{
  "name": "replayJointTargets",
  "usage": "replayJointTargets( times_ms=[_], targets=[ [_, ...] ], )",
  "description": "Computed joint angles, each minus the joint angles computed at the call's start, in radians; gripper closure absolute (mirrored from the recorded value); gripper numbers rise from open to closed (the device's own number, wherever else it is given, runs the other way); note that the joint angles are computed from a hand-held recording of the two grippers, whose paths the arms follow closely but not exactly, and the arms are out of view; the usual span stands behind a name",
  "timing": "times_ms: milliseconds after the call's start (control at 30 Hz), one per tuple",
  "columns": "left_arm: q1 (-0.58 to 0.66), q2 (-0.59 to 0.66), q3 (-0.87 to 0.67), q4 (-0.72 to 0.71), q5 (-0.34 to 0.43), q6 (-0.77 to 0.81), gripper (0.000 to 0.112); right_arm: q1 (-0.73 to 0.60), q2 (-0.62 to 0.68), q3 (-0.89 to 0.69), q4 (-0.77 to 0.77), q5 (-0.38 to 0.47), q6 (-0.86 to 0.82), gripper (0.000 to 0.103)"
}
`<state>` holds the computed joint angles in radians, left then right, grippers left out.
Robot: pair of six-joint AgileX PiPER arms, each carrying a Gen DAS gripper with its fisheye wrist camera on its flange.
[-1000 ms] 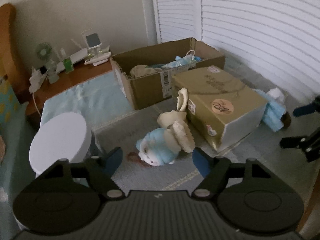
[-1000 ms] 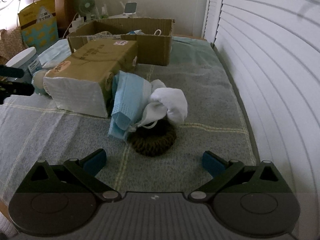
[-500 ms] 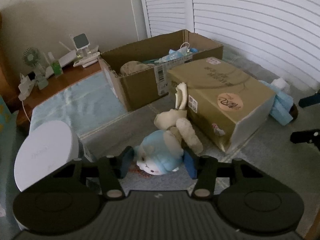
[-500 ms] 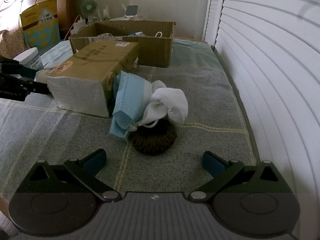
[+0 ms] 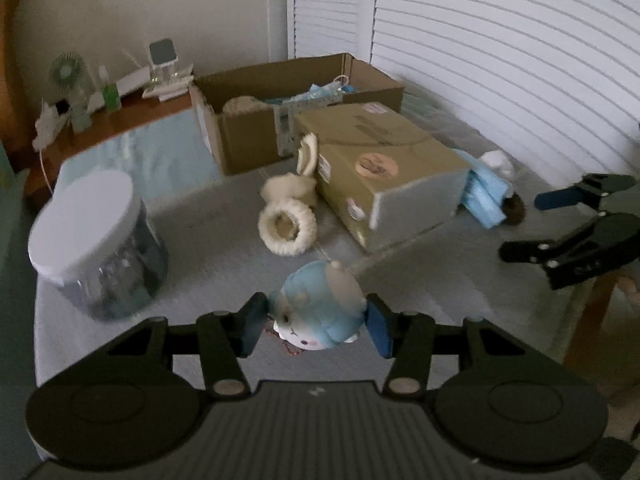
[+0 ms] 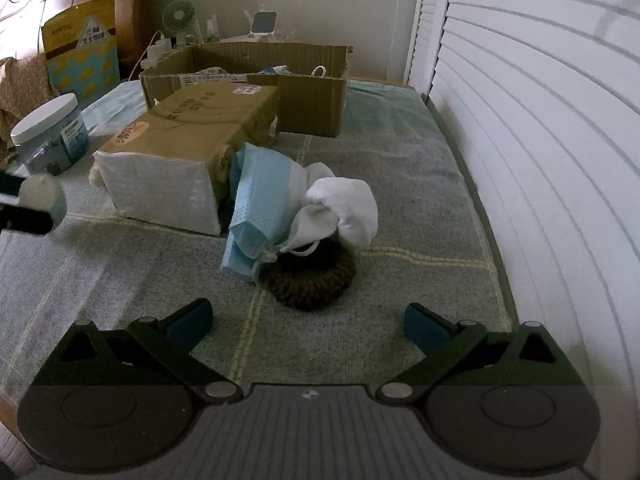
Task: Organize soft objects
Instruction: 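Grasp light blue cat plush with left gripper while right grasps brown scrunchie, then carry brown scrunchie to cardboard box with right gripper while left holds plush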
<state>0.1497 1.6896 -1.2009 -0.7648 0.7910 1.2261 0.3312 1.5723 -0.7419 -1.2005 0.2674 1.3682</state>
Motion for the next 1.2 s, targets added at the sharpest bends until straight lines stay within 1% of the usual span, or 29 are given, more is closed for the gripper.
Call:
replayJointTargets(
  times_ms=[100,167,200,233,300,367,400,433,467,500,533,567,633,700,733,867,967,1100,1133,1200],
  targets=[
    [-0.012,-0.031,0.062,-0.011,-0.066,-0.017,0.058,0.009,-0.007,0.006,-0.058,0.011,0.052,0.014],
    [-0.018,-0.044,0.091,-0.019,-0.101,-0.020,0.057,0.008,-0.010,0.002,-0.058,0.017,0.049,0.021],
    [-0.020,-0.050,0.103,-0.023,-0.114,-0.019,0.056,0.008,-0.009,0.000,-0.061,0.020,0.047,0.023],
    [-0.021,-0.055,0.111,-0.027,-0.122,-0.018,0.054,0.009,-0.008,0.000,-0.088,0.026,0.067,0.028],
    [-0.026,-0.071,0.140,-0.053,-0.158,0.006,0.047,0.005,-0.005,-0.002,-0.108,0.024,0.076,0.030],
    [-0.034,-0.085,0.166,-0.069,-0.197,0.022,0.044,0.003,0.002,-0.005,-0.151,0.024,0.116,0.038],
    [-0.038,-0.090,0.176,-0.075,-0.212,0.028,0.043,0.004,0.005,-0.007,-0.175,0.024,0.135,0.038],
    [-0.042,-0.093,0.183,-0.079,-0.224,0.029,0.043,0.007,0.008,-0.007,-0.191,0.029,0.146,0.040],
    [-0.042,-0.094,0.188,-0.086,-0.229,0.035,0.043,0.012,0.010,-0.006,-0.222,0.033,0.167,0.045],
    [-0.041,-0.096,0.194,-0.099,-0.232,0.048,0.043,0.016,0.011,-0.005,-0.246,0.037,0.182,0.048],
    [-0.042,-0.097,0.200,-0.109,-0.237,0.055,0.043,0.018,0.011,-0.005,-0.252,0.037,0.181,0.053],
    [-0.044,-0.101,0.208,-0.119,-0.244,0.060,0.043,0.020,0.011,-0.008,-0.237,0.035,0.164,0.054],
    [-0.045,-0.110,0.232,-0.163,-0.261,0.104,0.043,0.034,0.006,-0.006,-0.212,0.047,0.147,0.056],
    [-0.053,-0.126,0.270,-0.231,-0.304,0.177,0.043,0.051,-0.008,0.005,-0.190,0.061,0.145,0.056],
    [-0.055,-0.129,0.279,-0.243,-0.313,0.189,0.043,0.062,-0.016,0.012,-0.180,0.073,0.151,0.056],
    [-0.045,-0.136,0.310,-0.323,-0.313,0.220,0.043,0.095,-0.049,0.050,-0.183,0.095,0.217,0.056],
    [-0.051,-0.142,0.330,-0.368,-0.344,0.217,0.043,0.119,-0.060,0.080,-0.258,0.112,0.327,0.055],
    [-0.061,-0.145,0.357,-0.483,-0.369,0.279,0.044,0.119,-0.061,0.103,-0.360,0.109,0.438,0.053],
    [-0.070,-0.146,0.361,-0.487,-0.381,0.275,0.044,0.115,-0.060,0.107,-0.389,0.105,0.467,0.052],
    [-0.076,-0.142,0.361,-0.488,-0.377,0.262,0.044,0.109,-0.061,0.112,-0.425,0.102,0.500,0.052]
  ],
)
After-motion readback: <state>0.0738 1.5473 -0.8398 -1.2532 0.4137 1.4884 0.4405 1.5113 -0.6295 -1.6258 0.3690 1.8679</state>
